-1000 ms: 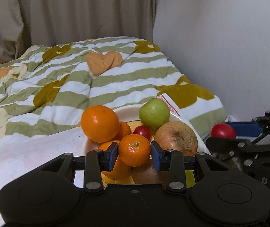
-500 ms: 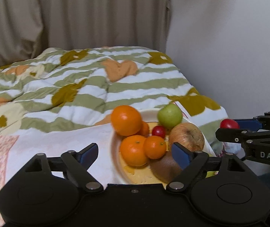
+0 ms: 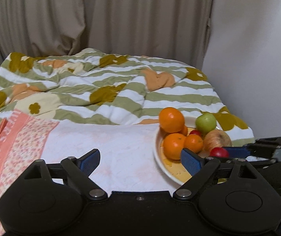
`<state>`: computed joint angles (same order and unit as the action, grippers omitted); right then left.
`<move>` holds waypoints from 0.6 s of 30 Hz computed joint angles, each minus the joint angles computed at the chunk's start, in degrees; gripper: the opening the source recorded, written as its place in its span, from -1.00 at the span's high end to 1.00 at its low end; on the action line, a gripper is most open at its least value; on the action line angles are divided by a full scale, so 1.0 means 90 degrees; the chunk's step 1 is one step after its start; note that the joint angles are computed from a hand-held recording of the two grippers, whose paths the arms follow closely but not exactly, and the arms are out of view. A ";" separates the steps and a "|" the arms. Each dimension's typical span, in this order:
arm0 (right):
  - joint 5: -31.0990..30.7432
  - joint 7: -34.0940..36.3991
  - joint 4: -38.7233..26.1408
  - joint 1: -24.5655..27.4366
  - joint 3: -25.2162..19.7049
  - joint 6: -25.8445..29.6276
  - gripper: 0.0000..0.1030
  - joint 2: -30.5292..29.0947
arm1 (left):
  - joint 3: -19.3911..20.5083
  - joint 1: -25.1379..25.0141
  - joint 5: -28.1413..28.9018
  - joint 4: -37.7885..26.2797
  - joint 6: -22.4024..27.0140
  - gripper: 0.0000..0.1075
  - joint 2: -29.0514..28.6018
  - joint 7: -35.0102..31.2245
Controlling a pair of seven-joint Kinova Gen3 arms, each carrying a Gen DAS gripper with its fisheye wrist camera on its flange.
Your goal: Organize fruits
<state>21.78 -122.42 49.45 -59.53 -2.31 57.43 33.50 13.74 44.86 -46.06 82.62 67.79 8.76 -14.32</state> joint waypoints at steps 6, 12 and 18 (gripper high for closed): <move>0.0132 0.0224 0.0096 -0.0116 0.0012 -0.0343 0.08 0.0209 | 0.0076 0.0161 -0.0240 0.0216 0.0301 -0.70 -0.0093 0.0563; 0.0374 0.0085 0.0429 -0.0316 0.0164 -0.0719 -0.34 0.0151 | 0.0219 0.0222 -0.0373 0.0421 0.0434 -0.71 -0.0207 0.0921; 0.0859 -0.0646 0.0694 -0.0674 0.0341 -0.0598 -0.69 -0.0108 | 0.0418 0.0344 -0.0566 0.0510 0.0774 -0.71 -0.0369 0.1275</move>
